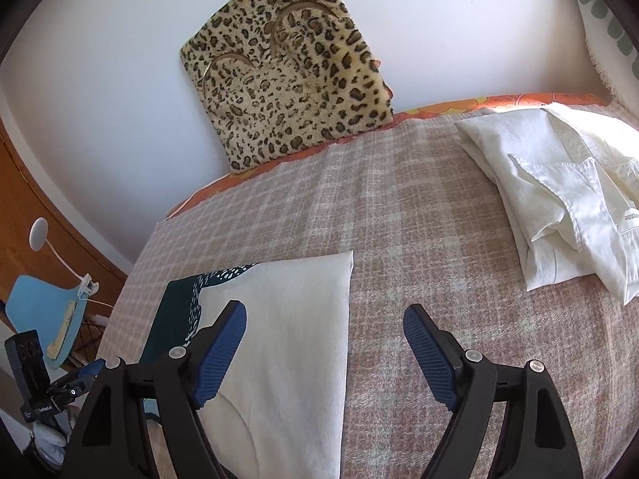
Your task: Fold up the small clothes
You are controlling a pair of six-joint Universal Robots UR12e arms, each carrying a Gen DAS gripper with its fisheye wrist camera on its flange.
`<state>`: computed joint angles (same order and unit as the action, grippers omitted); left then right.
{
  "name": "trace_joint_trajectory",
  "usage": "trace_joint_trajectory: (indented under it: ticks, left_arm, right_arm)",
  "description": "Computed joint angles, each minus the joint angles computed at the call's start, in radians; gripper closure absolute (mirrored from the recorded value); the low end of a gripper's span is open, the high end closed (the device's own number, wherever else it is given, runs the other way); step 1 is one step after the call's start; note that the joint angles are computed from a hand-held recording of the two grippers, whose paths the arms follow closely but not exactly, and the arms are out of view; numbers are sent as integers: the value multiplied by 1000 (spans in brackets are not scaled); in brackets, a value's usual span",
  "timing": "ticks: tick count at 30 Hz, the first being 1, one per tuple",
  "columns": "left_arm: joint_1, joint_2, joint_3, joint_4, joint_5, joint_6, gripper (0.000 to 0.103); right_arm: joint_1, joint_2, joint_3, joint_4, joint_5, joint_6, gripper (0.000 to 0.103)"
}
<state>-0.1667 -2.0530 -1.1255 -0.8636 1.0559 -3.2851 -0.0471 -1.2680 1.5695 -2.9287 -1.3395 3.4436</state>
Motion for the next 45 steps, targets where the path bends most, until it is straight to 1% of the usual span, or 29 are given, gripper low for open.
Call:
trace_joint_trajectory:
  ticks: [4,7,9,11,13,15,16,18,19,20,22,24,26,30,31,33,35,39,40,41,42,43,44,45]
  left_arm:
    - [32,-10,-13,-69,-149,-146,31]
    - [44,-18,-25,-103,-246,-219,31]
    - [48,-22,-31,-107,-287,-254,32]
    - [50,-24,-34,-100,-318,-280,33]
    - [51,-28,-34,-100,-346,-297,33]
    - [51,-33,-28,-119,-372,-301,33]
    - [50,-34,-27,-124,-380,-296,33]
    - [45,-37,-16,-146,-377,-260,33]
    - [43,-39,-12,-145,-373,-256,33]
    - [43,-39,-13,-140,-373,-258,33]
    - [44,-45,-10,-138,-385,-272,33]
    - [43,-47,-11,-119,-385,-287,33]
    - [38,-53,-1,-119,-378,-268,33]
    - [30,-68,24,-144,-375,-214,33]
    - [29,-70,25,-134,-375,-220,33]
    - [29,-73,26,-122,-378,-229,35]
    - [27,-76,29,-125,-375,-226,40]
    - [25,-76,31,-125,-371,-219,41]
    - [26,-77,31,-124,-372,-219,43]
    - [25,-81,36,-129,-376,-220,48]
    - [24,-86,43,-137,-382,-222,50]
    - [25,-89,43,-124,-386,-236,52]
    - [24,-94,51,-132,-391,-237,53]
    - [21,-100,62,-146,-394,-229,56]
  right_arm:
    - [-5,12,-23,35,34,-4,19]
    - [-13,21,-43,88,82,5,19]
    - [-20,29,-56,127,125,9,21]
    - [-24,35,-68,158,151,2,23]
    - [-27,41,-79,185,170,-5,23]
    - [-32,47,-88,203,193,-2,25]
    - [-35,51,-92,212,204,2,26]
    - [-42,58,-98,221,233,23,28]
    - [-47,63,-102,226,254,34,28]
    - [-52,68,-107,231,276,43,28]
    - [-58,76,-114,234,295,59,29]
    - [-65,85,-120,223,320,80,29]
    - [-72,94,-129,213,347,106,29]
    - [-84,126,-148,162,429,172,29]
    - [-86,133,-155,163,449,175,29]
    - [-88,142,-163,156,476,177,33]
    - [-87,146,-167,154,483,171,37]
    - [-88,143,-163,166,491,143,43]
    - [-90,141,-161,174,499,132,46]
    - [-93,141,-159,177,508,128,51]
    - [-96,141,-156,174,513,136,53]
    - [-99,142,-155,168,520,147,57]
    - [-102,146,-155,161,532,160,63]
    - [-102,150,-158,156,540,170,66]
